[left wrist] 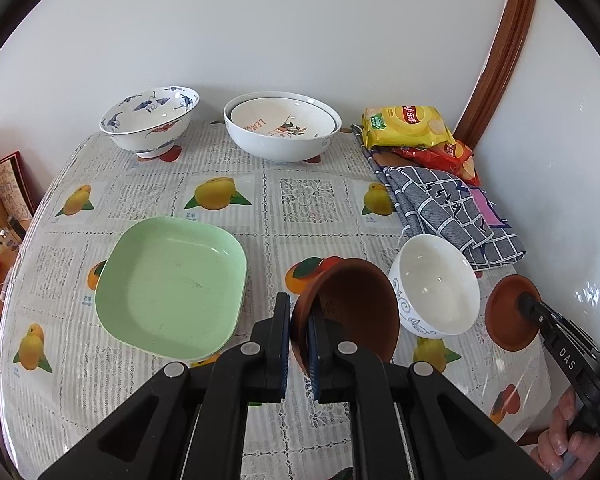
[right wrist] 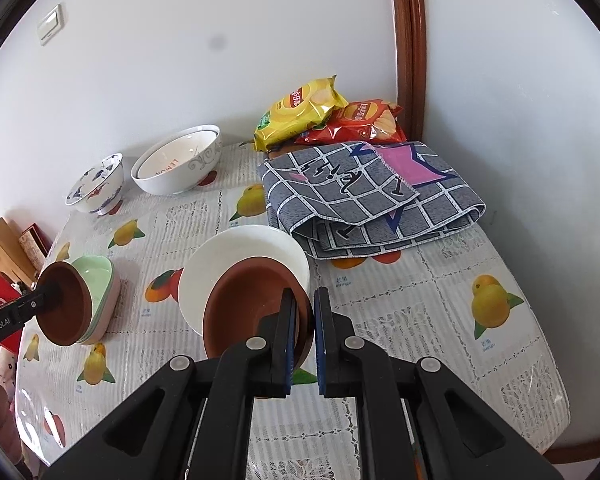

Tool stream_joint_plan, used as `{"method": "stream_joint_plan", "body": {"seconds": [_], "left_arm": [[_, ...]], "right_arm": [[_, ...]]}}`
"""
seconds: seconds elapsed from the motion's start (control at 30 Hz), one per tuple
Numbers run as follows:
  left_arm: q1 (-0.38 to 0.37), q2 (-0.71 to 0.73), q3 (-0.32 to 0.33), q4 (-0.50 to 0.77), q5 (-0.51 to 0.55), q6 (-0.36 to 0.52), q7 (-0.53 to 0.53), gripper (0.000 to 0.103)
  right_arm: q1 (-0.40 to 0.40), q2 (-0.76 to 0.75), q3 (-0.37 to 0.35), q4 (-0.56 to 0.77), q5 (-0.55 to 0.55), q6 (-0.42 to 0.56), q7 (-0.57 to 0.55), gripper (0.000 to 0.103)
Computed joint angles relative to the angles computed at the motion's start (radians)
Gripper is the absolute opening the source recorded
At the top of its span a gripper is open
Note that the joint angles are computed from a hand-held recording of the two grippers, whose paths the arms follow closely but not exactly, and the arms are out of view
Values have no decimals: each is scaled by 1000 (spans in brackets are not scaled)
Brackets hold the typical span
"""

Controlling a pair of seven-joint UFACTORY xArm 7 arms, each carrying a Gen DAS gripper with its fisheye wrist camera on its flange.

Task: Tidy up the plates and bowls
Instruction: 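Lift the brown dish with the right tool over the white swirl-pattern bowl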

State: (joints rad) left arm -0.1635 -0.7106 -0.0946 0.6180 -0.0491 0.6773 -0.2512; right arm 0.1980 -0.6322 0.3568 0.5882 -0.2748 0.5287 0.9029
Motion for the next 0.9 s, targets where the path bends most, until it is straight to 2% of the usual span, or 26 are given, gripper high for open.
{"method": "stream_joint_plan", "body": {"seconds": [0.47, 0.9], "left_arm": [[18, 53, 14, 16, 4, -14, 10, 8], [30, 128, 31, 29, -7, -57, 20, 8]], "right_arm": [[2, 122, 0, 72, -28, -26, -15, 9], [5, 261, -17, 134, -108, -64, -7, 9]]}}
